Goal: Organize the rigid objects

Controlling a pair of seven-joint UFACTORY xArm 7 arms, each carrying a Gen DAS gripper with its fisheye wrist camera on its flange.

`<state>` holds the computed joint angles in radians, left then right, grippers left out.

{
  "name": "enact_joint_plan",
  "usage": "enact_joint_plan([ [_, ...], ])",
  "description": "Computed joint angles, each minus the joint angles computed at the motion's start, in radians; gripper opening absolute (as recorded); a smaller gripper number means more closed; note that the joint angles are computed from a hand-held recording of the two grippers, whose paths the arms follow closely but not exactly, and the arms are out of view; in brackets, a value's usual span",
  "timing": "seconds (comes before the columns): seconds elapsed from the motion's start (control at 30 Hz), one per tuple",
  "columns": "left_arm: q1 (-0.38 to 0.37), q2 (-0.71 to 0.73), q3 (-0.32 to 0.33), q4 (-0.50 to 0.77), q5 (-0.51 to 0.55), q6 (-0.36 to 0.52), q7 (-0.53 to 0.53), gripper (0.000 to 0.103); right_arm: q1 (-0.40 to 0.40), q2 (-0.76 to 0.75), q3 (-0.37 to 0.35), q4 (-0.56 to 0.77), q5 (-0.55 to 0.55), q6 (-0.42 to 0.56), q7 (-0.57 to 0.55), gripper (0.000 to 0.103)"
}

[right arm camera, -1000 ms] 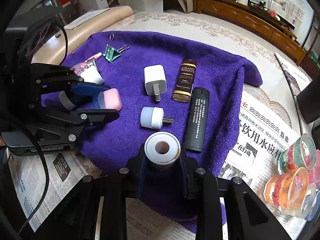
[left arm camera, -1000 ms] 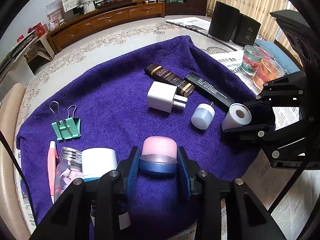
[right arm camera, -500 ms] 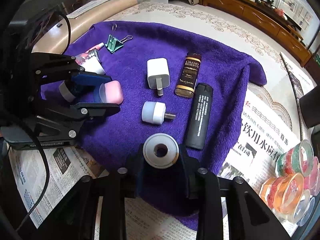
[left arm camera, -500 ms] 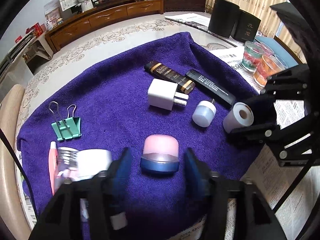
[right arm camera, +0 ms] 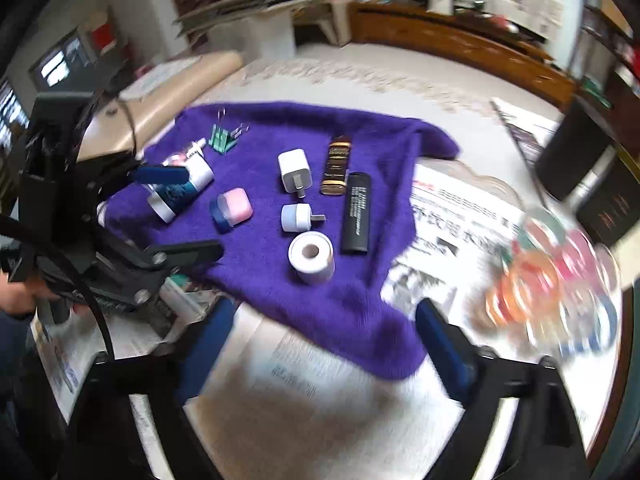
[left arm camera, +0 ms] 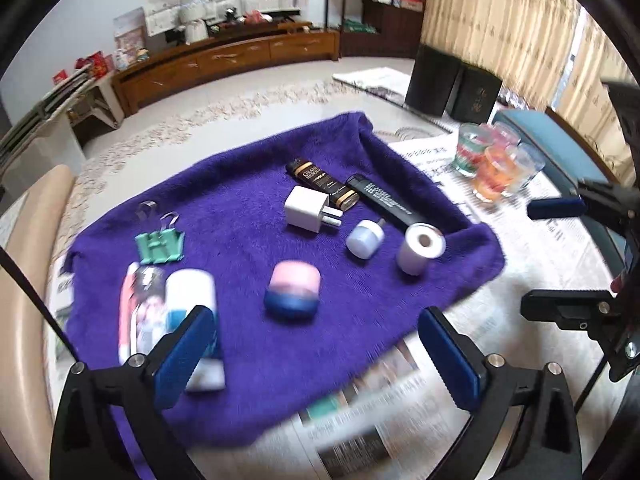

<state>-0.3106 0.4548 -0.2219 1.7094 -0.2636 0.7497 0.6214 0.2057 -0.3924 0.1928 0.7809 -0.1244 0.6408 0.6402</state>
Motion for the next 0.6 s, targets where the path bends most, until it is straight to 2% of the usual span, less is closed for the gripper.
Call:
enact_joint_plan([
  [0.07, -0.002, -0.072, 0.022, -0.079, 0.007, -0.026, -0.062, 0.103, -0.006, -0.059, 0.028, -0.03, -0.005, 0.021, 0.069, 0.103],
  [0.17, -0.002, -0.181, 0.053, -0.201, 0.042, -0.081, -0.156, 0.103, -0.023, -0.133, 0.102, -0.043, -0.046, 0.101, 0.217, 0.103],
  [0.27, 0.028, -0.316, 0.06, -0.344, 0.02, -0.143, -0.173, 0.103, -0.004, -0.19, 0.141, -0.043, -0.044, 0.172, 0.323, 0.103],
  [0.43, 0.052, -0.509, 0.091, -0.508, 0.018, -0.085, -0.202, 0.103, 0.038, -0.244, 0.216, 0.003, -0.051, 0.302, 0.473, 0.103],
  [0.5, 0.054, -0.6, 0.113, -0.592, -0.043, -0.093, -0.171, 0.103, 0.061, -0.24, 0.241, 0.031, -0.049, 0.348, 0.513, 0.103],
  [0.6, 0.056, -0.69, 0.149, -0.647, -0.088, -0.02, -0.156, 0.103, 0.077, -0.222, 0.293, 0.09, -0.07, 0.426, 0.595, 0.103],
])
